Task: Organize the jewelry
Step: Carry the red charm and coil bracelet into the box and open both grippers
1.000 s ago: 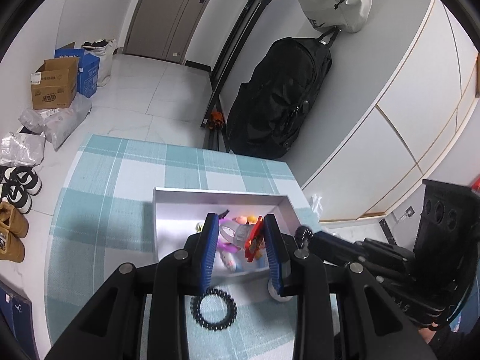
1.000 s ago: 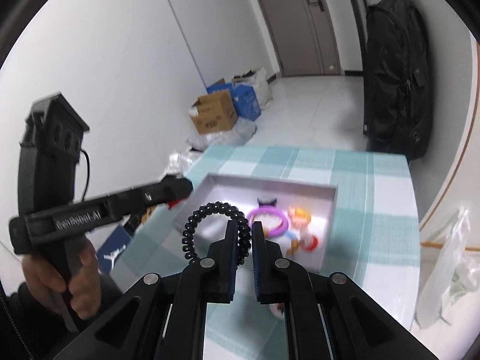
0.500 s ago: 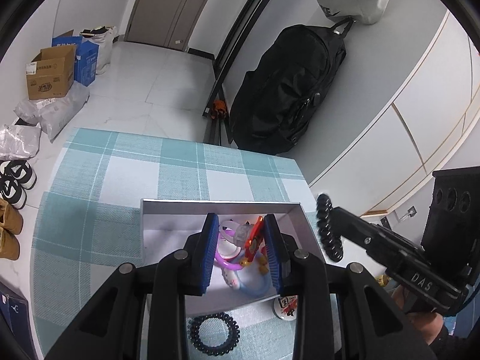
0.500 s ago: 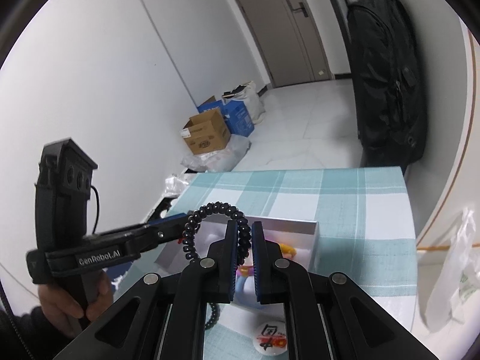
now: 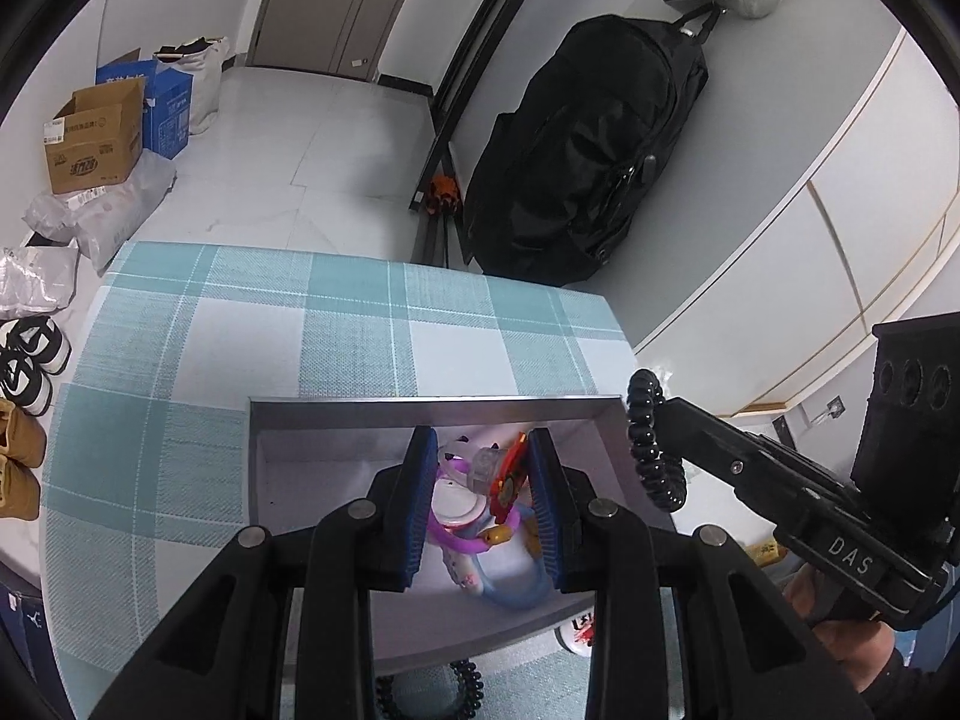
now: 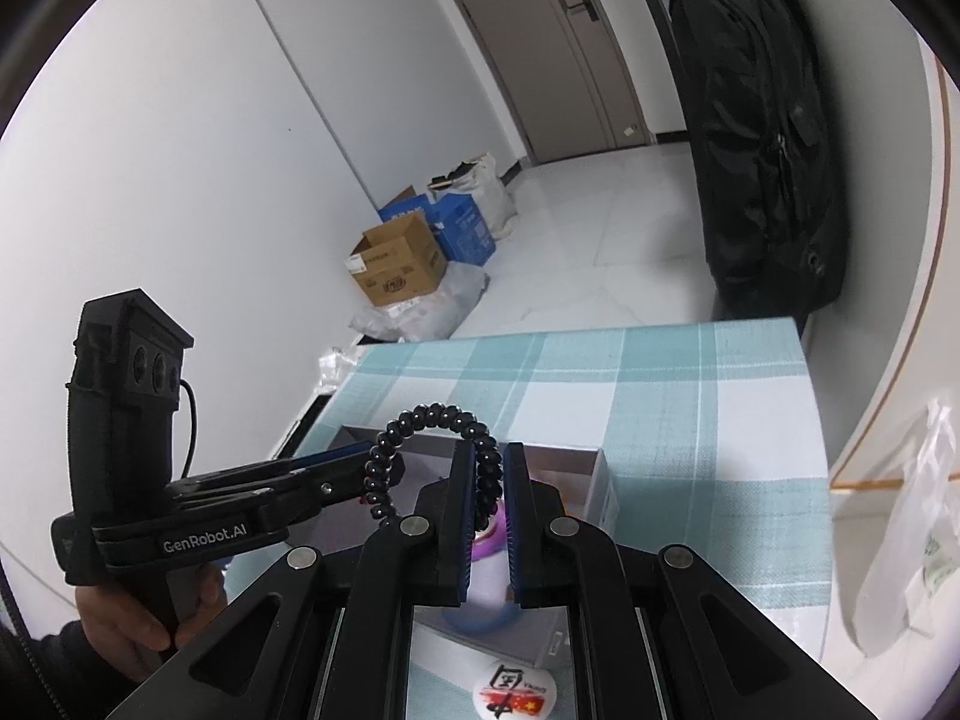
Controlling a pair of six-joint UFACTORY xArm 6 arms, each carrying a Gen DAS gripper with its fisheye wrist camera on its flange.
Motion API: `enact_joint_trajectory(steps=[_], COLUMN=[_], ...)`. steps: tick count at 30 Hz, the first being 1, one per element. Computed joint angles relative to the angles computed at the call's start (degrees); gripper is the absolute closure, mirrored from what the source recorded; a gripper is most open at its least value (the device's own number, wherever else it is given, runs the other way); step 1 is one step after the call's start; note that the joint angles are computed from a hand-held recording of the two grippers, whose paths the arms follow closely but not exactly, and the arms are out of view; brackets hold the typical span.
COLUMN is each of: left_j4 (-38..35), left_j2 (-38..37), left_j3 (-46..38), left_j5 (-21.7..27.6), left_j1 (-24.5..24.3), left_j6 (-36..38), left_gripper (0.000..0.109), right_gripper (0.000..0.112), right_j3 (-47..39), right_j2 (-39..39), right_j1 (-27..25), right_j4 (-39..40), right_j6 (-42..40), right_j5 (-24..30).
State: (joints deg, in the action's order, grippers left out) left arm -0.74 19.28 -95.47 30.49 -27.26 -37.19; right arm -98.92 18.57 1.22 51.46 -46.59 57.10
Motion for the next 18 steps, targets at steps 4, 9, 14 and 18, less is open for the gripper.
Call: enact_joint_trajectory(steps=[4,9,14,18], left_j4=[-0.5,-3.9,-11.4,-15.7], left_j2=[0.9,1.7,2.3,1.5], left_j3=[-1.2,-1.8,-2.2,-0.7], left_j5=[1.3,1.3,1.3,-1.1], left_j1=[0.0,0.2,0.9,0.6], left_j6=[0.4,2.2,5.2,8.9], left_gripper=[0.083,0.083,0.077,0.06], right_gripper=[0.104,0.104,0.101,0.089], right_j3=[-0.9,-2.4,-2.7,-1.9], right_j2=[0.9,2.3,2.8,2.1], right_j1=[0.3,0.7,1.2,1.3], right_j4=[-1.0,-2.5,-3.7,-4.4], right_j6=[0.4,1.7,2.4,2.0], right_j5=[-0.1,0.8,0.6,0.1])
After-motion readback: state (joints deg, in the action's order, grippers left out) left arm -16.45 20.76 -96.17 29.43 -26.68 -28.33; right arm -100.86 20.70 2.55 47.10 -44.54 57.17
